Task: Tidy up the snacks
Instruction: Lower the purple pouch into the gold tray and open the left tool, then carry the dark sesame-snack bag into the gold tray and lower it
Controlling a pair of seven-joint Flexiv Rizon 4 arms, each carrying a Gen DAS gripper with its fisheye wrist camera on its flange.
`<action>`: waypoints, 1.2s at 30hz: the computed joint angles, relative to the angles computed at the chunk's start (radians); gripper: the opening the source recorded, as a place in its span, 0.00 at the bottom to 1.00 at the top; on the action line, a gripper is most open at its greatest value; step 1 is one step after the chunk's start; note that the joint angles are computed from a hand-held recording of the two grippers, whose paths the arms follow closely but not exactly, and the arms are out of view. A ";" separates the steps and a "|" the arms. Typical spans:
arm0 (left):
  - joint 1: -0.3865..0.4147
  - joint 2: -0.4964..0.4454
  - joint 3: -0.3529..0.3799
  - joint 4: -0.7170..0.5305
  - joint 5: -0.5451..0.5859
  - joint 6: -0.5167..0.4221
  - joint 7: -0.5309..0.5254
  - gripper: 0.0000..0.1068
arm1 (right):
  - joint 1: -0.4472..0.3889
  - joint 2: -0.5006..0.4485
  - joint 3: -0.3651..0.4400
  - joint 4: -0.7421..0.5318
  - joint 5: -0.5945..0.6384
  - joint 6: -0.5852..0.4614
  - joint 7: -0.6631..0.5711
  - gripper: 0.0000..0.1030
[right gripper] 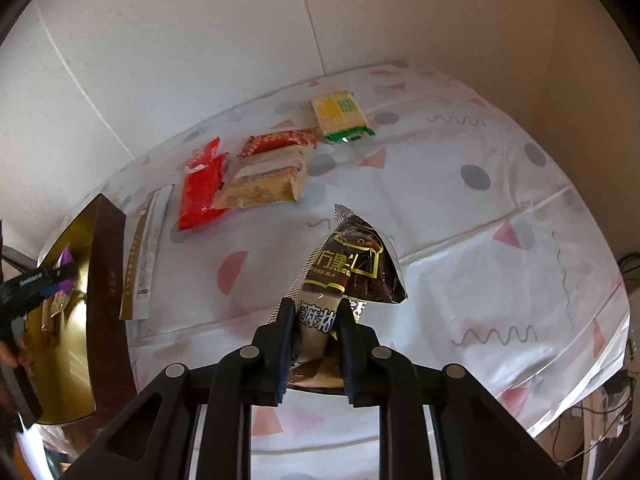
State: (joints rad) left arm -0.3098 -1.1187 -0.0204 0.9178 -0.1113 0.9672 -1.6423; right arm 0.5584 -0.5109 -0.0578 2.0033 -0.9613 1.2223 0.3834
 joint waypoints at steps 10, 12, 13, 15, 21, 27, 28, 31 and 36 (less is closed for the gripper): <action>0.002 0.040 0.013 0.073 0.022 0.067 -0.073 0.67 | 0.000 0.016 -0.020 -0.037 -0.173 0.001 0.083 0.19; 0.010 0.059 -0.001 0.117 0.013 0.092 -0.068 0.67 | -0.007 0.009 -0.015 -0.057 -0.201 0.013 0.091 0.19; 0.012 0.068 -0.006 0.138 0.008 0.102 -0.064 0.67 | -0.009 0.004 -0.012 -0.069 -0.211 0.017 0.089 0.19; 0.019 0.088 -0.017 0.183 -0.001 0.125 -0.053 0.67 | -0.012 -0.008 -0.009 -0.093 -0.229 0.031 0.083 0.19; 0.026 0.150 -0.023 0.302 -0.025 0.164 -0.041 0.67 | 0.001 -0.047 -0.003 -0.168 -0.237 0.039 0.003 0.19; 0.029 0.195 -0.009 0.380 -0.033 0.186 -0.051 0.67 | 0.024 -0.087 -0.019 -0.229 -0.219 0.075 -0.059 0.19; 0.028 0.201 -0.003 0.389 -0.029 0.189 -0.053 0.67 | 0.028 -0.093 -0.022 -0.239 -0.212 0.079 -0.074 0.19; 0.015 0.227 0.024 0.423 -0.006 0.196 -0.066 0.67 | 0.042 -0.114 -0.028 -0.269 -0.182 0.091 -0.123 0.19; 0.028 0.258 0.015 0.475 -0.001 0.210 -0.055 0.67 | 0.068 -0.153 -0.035 -0.332 -0.101 0.113 -0.234 0.19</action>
State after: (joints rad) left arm -0.2819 -0.8610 -0.0055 1.3928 -0.1119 1.1774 -1.6970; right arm 0.6264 -0.6642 -0.0923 1.6711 -1.0621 1.3356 0.1499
